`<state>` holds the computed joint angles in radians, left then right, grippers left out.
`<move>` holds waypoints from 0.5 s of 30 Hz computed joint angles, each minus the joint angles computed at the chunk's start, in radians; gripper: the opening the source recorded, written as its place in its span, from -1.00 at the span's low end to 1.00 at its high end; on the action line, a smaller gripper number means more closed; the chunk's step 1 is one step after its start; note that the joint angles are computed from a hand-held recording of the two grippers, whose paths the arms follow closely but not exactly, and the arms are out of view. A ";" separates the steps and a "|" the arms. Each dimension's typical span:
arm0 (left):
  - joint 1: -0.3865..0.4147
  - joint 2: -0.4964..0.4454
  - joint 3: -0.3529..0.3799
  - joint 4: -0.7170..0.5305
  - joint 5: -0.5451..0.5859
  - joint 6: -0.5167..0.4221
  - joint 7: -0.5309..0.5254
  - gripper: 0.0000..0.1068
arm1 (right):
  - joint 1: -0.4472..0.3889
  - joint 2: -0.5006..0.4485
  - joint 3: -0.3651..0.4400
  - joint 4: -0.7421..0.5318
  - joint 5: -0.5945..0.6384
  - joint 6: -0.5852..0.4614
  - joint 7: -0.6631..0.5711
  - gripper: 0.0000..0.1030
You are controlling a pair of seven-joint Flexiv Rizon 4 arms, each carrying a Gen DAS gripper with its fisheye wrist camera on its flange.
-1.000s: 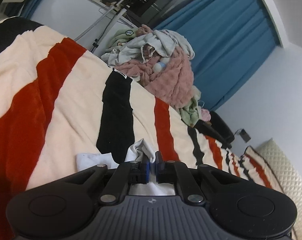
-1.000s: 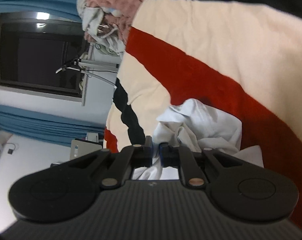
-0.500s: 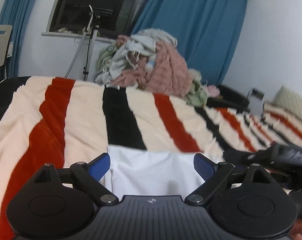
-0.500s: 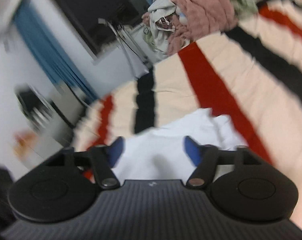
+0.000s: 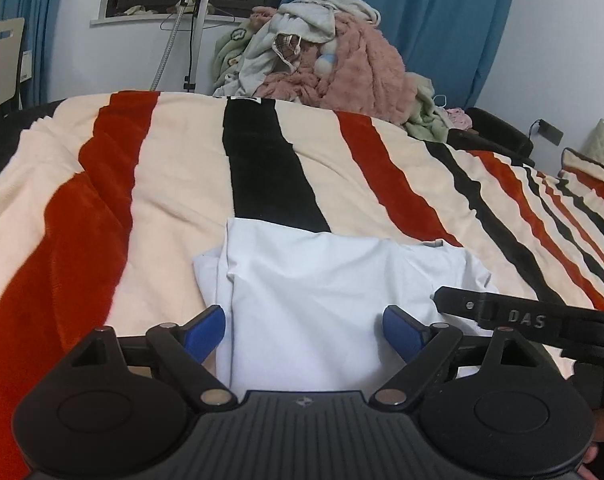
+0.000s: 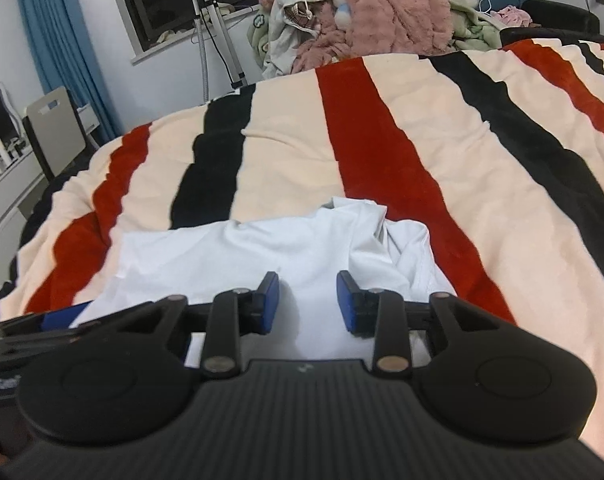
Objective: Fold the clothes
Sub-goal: 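Open both grippers and raise them above the folded bundle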
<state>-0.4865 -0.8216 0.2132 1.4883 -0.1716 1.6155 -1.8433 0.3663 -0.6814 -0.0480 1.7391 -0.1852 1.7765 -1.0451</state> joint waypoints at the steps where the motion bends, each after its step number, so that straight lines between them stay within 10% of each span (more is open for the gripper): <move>1: -0.006 0.012 0.005 0.013 0.003 0.000 -0.001 0.62 | 0.008 0.019 -0.006 0.025 0.002 0.010 -0.006 -0.31; 7: -0.040 0.112 0.004 0.143 0.026 0.045 0.007 0.62 | 0.084 0.147 -0.064 0.195 0.049 0.066 -0.050 -0.31; 10: -0.144 0.108 0.124 0.150 0.045 -0.002 -0.008 0.62 | 0.125 0.193 -0.094 0.260 0.077 0.040 -0.064 -0.32; 15: -0.110 0.104 0.075 0.161 0.046 -0.002 -0.034 0.63 | 0.115 0.192 -0.076 0.279 0.088 0.012 -0.040 -0.36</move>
